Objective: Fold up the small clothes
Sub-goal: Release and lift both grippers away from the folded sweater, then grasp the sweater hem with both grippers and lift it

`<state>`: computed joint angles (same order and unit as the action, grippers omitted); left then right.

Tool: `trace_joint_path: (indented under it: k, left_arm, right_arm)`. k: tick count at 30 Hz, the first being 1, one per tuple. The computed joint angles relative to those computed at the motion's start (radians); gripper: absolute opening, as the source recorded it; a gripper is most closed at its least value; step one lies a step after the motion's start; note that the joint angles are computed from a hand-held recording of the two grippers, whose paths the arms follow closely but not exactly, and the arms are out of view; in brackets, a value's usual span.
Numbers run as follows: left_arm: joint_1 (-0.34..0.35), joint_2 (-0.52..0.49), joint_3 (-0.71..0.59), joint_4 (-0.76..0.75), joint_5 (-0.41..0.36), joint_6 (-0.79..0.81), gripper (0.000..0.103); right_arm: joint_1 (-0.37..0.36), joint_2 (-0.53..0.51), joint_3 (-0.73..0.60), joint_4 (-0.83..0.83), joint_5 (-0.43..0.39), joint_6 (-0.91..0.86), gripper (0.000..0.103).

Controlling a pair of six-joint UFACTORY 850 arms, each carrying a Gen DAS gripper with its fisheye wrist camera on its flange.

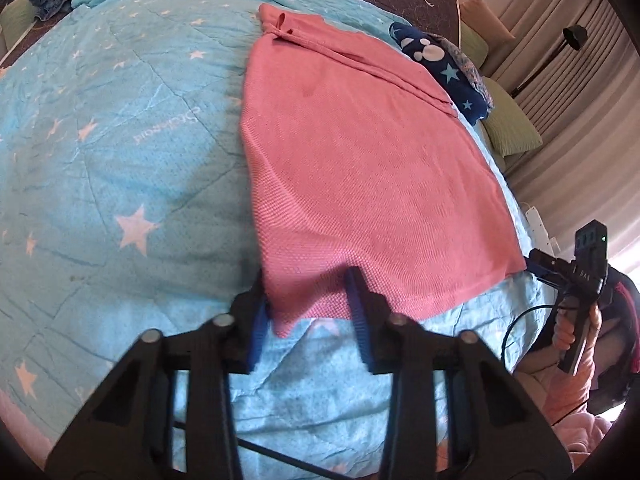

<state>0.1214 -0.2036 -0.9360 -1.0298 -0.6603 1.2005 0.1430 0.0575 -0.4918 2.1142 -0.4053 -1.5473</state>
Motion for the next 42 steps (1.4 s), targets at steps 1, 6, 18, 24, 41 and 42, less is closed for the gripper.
trace_joint_path:
  k: [1, 6, 18, 24, 41, 42]
  left_arm:
    - [0.003, -0.010, -0.008, -0.002, -0.019, -0.001, 0.012]
    - [0.003, 0.009, 0.010, -0.055, -0.019, 0.048, 0.008]
    - [0.033, 0.059, -0.040, -0.202, -0.103, 0.154, 0.008]
    - [-0.002, 0.015, -0.130, -0.203, -0.087, 0.148, 0.008]
    - [-0.069, -0.165, -0.362, -0.149, -0.076, 0.032, 0.008]
    - [-0.063, -0.168, -0.355, -0.150, -0.080, 0.027, 0.008]
  right_arm:
    - [-0.019, -0.019, -0.006, -0.010, -0.039, 0.011, 0.068]
    - [-0.068, -0.049, -0.027, -0.132, -0.145, 0.122, 0.005]
    - [-0.165, -0.019, -0.069, -0.107, -0.326, 0.026, 0.005]
    - [-0.182, -0.054, -0.125, -0.107, -0.364, 0.026, 0.005]
    - [-0.125, -0.147, -0.243, -0.484, -0.151, 0.332, 0.029]
    - [-0.127, -0.148, -0.214, -0.457, -0.184, 0.332, 0.031]
